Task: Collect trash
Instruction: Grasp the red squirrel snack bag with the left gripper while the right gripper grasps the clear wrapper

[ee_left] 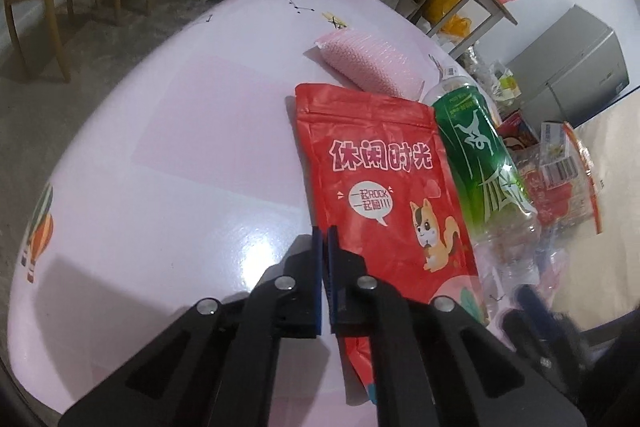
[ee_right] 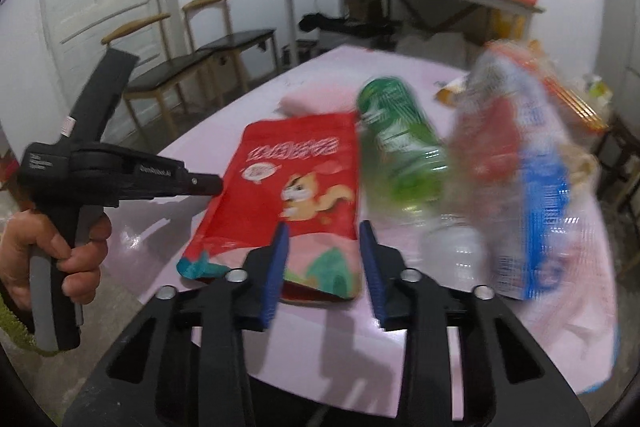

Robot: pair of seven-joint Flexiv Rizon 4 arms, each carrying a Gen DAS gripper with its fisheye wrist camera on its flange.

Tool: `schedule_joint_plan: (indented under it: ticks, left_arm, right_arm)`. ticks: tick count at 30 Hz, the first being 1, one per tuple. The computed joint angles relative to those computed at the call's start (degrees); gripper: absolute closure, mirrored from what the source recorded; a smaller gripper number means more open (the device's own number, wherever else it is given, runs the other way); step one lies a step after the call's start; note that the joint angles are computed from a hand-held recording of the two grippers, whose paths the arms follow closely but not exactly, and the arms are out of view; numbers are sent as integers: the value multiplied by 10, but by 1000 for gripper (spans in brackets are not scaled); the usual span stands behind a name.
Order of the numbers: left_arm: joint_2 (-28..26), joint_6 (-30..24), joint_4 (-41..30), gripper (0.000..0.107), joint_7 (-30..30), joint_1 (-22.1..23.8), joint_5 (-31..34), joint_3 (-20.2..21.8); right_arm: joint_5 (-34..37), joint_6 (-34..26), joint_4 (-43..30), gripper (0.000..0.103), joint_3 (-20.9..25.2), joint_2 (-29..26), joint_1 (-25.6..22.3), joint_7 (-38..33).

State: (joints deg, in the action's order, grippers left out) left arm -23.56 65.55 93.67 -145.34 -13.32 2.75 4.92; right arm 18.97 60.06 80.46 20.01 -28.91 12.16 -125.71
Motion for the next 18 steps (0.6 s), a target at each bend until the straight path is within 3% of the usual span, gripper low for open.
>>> schedule_joint_plan:
  ticks: [3,5,8,12,15,18]
  left_arm:
    - [7,64,42,105,33,29,-54,-38]
    - [8,124,83,105,87,71,-137,-96]
    - [9,161,115,104,136,100,-220,-142]
    - [6,220,145,89,205,150,-326,-225]
    - [6,233,145,69,240,155,-358,-244]
    - [4,218,129,60,236,131,-345,-216]
  right_arm:
    - [-11,-33,-16,84,-5,-15,7,10]
    - [-13,-55,-23,86,-6,-19,8,16]
    - [-9,-82,-38,88,-7,-29,6,20]
    - [14,-108,-56,88,-1,-35,-4,13]
    - [28,-125,-66,88,-1,-37,-8,9]
    - [37,-129,-62,88,-4,-29,-11,1]
